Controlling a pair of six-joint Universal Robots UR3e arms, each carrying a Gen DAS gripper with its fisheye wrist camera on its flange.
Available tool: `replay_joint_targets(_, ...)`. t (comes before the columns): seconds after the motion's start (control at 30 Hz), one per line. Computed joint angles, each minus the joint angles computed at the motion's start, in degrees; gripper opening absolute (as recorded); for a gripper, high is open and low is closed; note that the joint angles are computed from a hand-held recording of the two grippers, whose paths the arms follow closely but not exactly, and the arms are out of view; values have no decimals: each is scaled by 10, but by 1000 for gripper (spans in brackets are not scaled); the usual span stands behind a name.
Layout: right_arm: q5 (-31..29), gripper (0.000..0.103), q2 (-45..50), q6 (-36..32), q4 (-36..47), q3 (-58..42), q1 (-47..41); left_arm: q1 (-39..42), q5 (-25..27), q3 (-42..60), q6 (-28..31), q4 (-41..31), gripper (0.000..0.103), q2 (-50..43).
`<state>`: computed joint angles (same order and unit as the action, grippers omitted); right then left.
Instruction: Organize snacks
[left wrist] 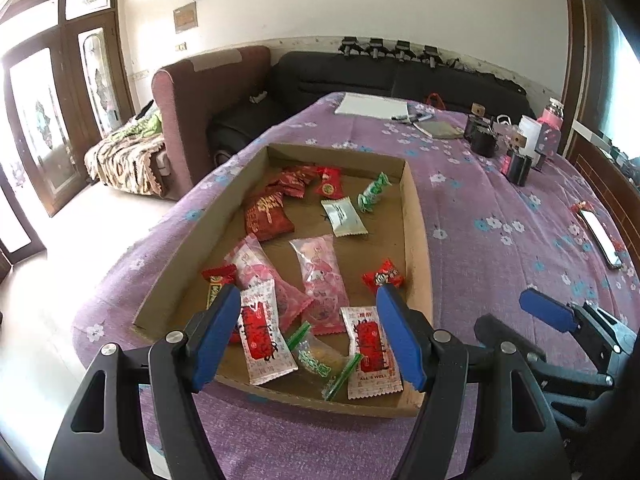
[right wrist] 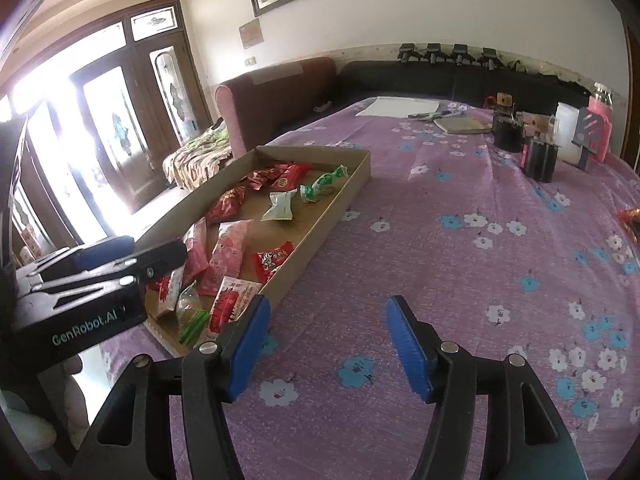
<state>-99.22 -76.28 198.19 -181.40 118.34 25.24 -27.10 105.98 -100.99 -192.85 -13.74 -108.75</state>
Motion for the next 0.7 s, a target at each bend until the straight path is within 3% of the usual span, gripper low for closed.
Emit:
replay_joint_targets(0.3, -5, 66, 3, 3, 0, 0, 8, -3, 22, -21, -8, 39, 70, 8)
replay_joint_targets(0.43, -13, 66, 5, 5, -3, -1, 18, -19, 77, -35, -16, 80, 71, 8)
replay_joint_targets(0.53, -26, 66, 8, 5, -4, -4, 30, -42, 165, -32, -37, 99, 87, 6)
replay_joint_targets(0.57, -30, 67, 9, 5, -5, -4, 35, -45, 185, -39, -38, 122, 87, 8)
replay_joint_targets(0.63, -39, 67, 12, 2, -5, -9, 45, -47, 203, -67, -28, 188, 89, 19)
replay_joint_targets(0.7, -49, 67, 18, -2, -4, -17, 55, -46, 210, -88, -20, 232, 101, 29)
